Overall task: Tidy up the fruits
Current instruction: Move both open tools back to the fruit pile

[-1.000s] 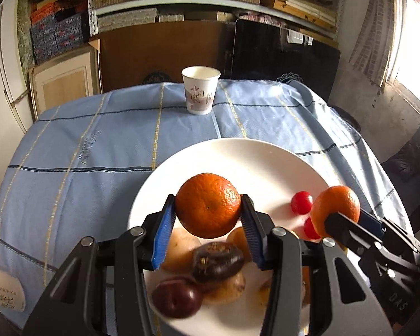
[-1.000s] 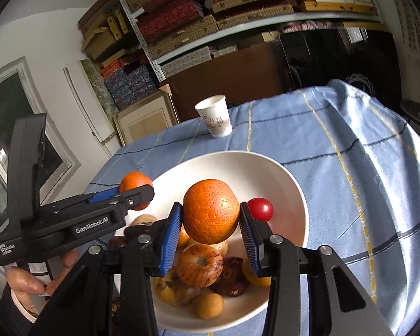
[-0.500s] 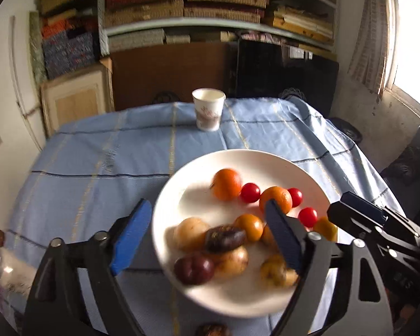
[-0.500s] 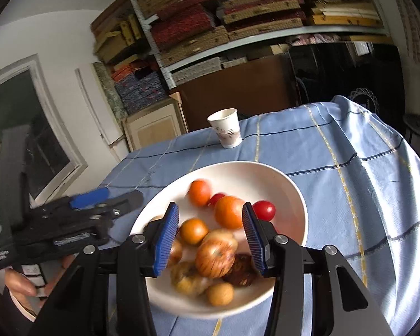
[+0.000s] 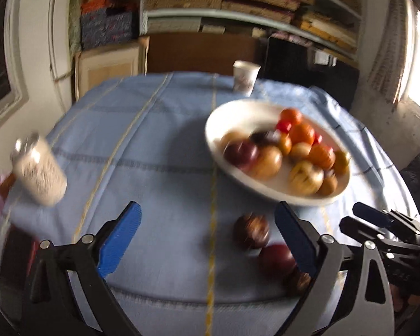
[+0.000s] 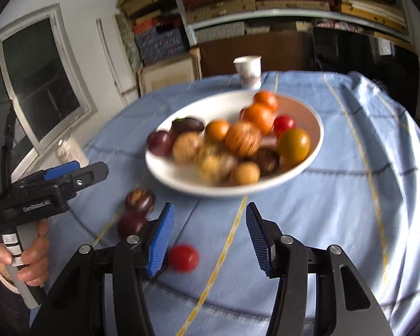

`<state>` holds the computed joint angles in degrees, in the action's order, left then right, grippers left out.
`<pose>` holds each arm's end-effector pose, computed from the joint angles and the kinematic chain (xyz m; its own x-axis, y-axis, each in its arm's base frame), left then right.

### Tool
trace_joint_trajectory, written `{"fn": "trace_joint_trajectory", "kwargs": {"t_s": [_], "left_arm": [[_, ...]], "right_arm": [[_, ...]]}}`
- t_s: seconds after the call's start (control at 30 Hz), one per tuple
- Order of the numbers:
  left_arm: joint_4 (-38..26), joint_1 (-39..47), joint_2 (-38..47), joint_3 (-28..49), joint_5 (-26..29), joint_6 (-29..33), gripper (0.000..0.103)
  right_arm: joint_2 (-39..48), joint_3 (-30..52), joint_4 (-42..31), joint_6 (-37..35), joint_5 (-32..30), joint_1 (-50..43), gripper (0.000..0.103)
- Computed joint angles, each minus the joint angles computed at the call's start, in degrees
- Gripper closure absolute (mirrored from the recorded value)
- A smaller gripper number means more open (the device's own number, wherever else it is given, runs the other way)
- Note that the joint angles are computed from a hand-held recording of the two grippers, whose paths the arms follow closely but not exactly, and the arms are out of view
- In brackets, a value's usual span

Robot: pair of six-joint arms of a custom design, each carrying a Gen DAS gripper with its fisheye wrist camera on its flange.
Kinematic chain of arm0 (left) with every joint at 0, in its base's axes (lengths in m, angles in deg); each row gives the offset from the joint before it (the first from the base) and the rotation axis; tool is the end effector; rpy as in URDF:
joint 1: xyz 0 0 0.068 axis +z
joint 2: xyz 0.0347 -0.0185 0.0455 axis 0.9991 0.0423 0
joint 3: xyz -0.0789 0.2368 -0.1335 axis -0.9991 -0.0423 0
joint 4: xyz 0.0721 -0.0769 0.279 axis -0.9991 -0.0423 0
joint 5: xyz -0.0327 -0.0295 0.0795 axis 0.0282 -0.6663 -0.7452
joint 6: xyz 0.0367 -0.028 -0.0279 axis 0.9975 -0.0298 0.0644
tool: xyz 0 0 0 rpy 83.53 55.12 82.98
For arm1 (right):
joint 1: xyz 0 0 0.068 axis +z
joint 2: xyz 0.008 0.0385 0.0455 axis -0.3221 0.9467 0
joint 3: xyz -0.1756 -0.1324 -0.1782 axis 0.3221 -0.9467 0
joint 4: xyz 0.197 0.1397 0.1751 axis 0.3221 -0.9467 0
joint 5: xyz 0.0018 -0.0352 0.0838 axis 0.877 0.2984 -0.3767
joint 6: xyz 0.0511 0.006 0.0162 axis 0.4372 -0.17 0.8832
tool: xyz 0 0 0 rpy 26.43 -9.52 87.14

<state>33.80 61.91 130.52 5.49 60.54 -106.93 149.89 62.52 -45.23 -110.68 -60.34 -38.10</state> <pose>0.3003 -0.1283 0.0762 -0.6699 -0.1933 -0.7169 -0.2115 0.9752 -0.0653 0.3285 -0.0895 0.0586 -0.6664 -0.2304 -0.7091 -0.5340 0.8113 0.2382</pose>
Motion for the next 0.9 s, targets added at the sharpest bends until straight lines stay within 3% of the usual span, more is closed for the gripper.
{"fn": "trace_joint_trajectory", "kwargs": {"t_s": [0.2, 0.67, 0.9], "left_arm": [[1.74, 1.64, -2.32, -4.47, 3.08, -2.94, 0.009], [1.19, 2.41, -3.06, -4.9, 3.8, -3.73, 0.009], [1.11, 2.1, -3.16, -5.06, 3.44, -3.66, 0.009]], "right_arm": [[1.38, 1.78, -7.46, -4.23, 0.91, 0.42, 0.064], [4.54, 5.19, -14.05, -5.89, 2.46, 1.58, 0.068], [4.9, 5.21, -15.06, -7.22, 1.87, 1.93, 0.077]]}}
